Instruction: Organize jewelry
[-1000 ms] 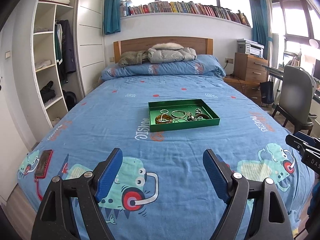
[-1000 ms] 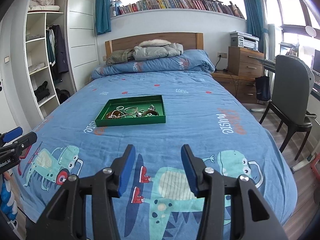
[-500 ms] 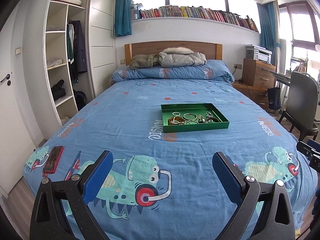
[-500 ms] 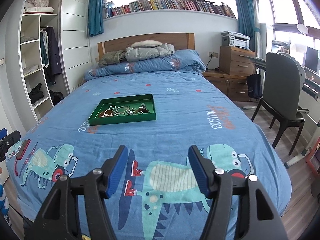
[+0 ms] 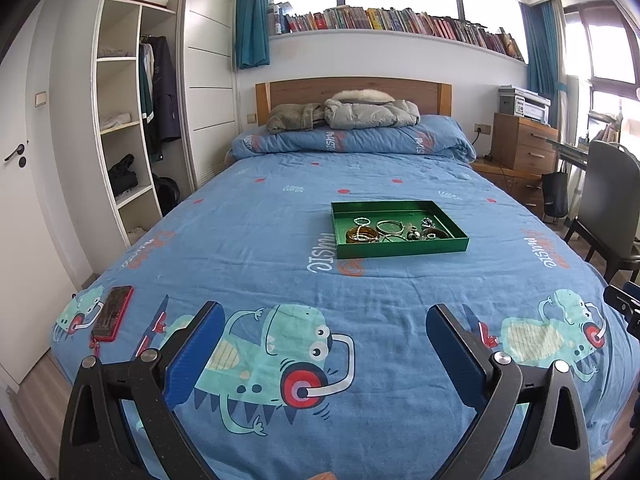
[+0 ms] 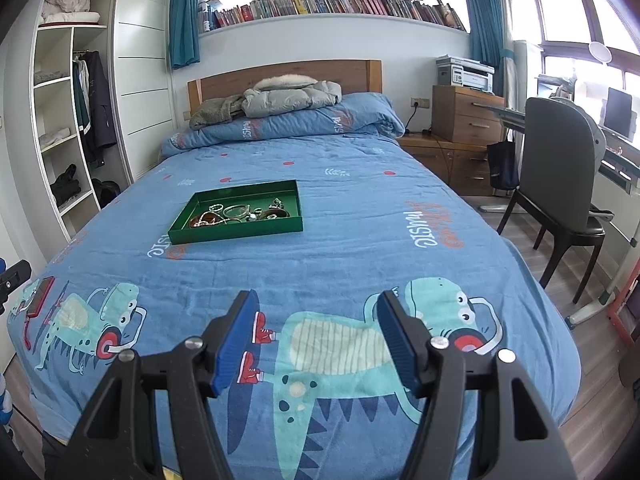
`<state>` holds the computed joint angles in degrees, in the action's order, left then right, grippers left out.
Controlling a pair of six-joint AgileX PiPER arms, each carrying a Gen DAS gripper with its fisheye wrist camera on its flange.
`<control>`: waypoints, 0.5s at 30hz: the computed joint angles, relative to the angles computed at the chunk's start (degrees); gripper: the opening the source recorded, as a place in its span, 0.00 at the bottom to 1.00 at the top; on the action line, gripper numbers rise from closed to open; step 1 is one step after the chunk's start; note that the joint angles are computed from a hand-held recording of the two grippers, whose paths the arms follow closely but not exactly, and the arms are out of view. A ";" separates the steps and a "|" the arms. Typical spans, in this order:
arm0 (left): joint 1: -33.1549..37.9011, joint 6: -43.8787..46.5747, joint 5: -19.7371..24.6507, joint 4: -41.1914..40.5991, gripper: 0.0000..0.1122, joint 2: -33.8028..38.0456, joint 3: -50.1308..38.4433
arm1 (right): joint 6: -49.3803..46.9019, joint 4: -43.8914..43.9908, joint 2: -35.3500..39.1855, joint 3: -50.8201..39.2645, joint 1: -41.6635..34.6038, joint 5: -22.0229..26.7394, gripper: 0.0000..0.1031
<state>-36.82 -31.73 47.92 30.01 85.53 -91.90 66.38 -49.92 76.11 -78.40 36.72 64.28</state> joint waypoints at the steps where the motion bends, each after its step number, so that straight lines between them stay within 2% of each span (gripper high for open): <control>1: 0.14 0.04 -0.07 -0.19 0.90 -0.03 0.12 | 0.13 0.03 -0.03 0.14 -0.03 -0.11 0.60; 15: 2.85 1.91 -2.31 -5.42 0.91 -0.36 1.19 | 1.17 0.45 -0.66 2.45 -1.13 -1.58 0.60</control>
